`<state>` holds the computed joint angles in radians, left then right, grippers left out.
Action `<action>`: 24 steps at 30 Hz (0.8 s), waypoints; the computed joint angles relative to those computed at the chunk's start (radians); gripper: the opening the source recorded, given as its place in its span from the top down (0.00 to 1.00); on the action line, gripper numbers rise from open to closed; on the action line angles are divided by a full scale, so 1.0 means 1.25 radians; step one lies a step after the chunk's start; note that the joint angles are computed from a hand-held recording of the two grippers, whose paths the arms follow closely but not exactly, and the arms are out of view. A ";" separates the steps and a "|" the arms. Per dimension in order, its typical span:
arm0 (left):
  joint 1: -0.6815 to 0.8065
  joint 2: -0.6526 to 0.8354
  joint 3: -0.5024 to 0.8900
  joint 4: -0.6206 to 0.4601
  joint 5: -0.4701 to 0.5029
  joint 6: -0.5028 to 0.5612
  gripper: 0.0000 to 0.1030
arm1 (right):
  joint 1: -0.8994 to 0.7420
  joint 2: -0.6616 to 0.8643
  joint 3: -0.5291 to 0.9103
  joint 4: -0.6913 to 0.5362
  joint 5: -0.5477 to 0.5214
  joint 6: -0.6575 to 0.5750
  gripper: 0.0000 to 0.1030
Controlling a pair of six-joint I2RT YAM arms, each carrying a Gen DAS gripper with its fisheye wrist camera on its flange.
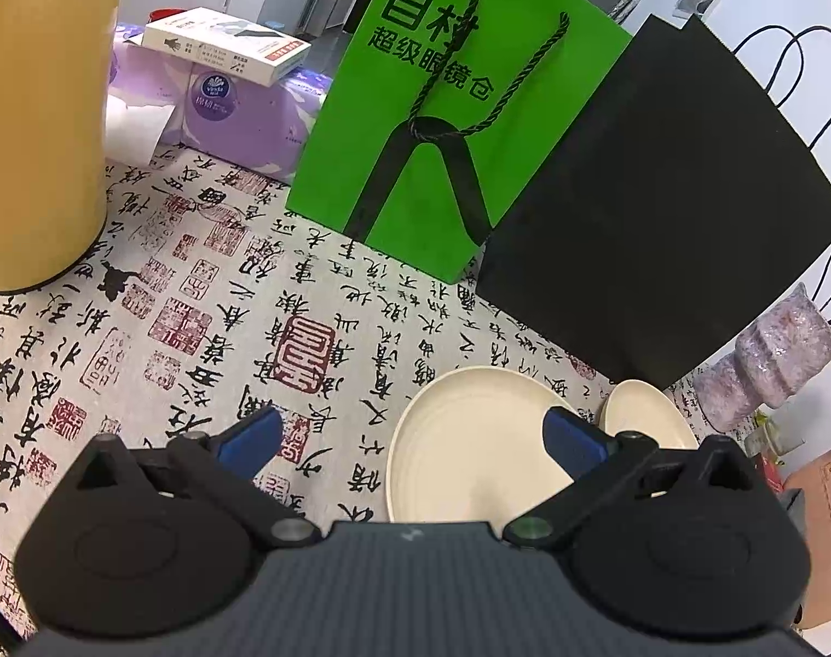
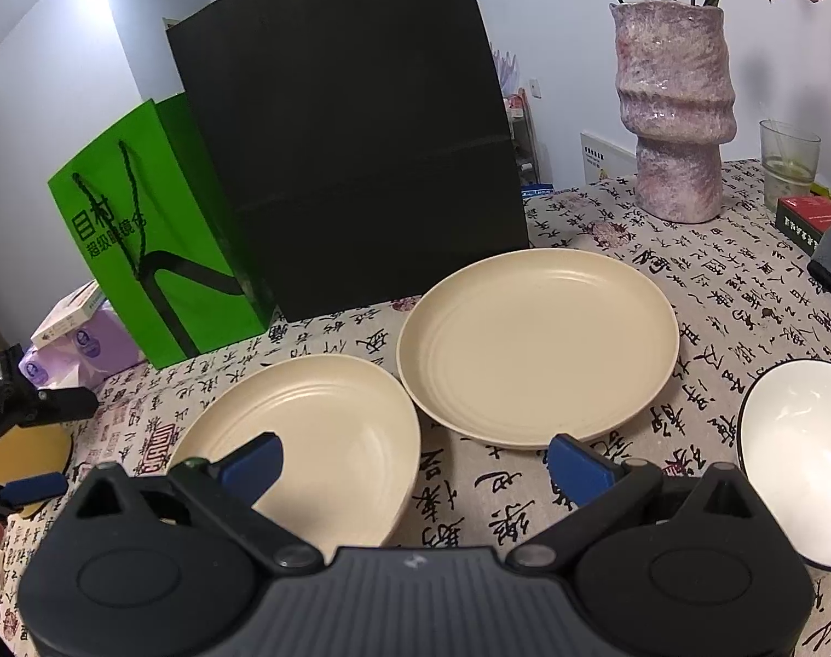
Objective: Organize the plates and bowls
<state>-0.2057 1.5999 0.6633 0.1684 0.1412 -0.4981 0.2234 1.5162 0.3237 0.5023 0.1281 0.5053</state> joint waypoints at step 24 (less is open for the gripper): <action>0.003 0.127 0.042 0.017 0.023 -0.015 0.00 | -0.009 0.083 0.078 -0.059 -0.059 -0.009 0.23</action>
<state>-0.2022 1.7586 0.7163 0.1903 0.1697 -0.5171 0.2121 1.6197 0.4208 0.4286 0.0542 0.4937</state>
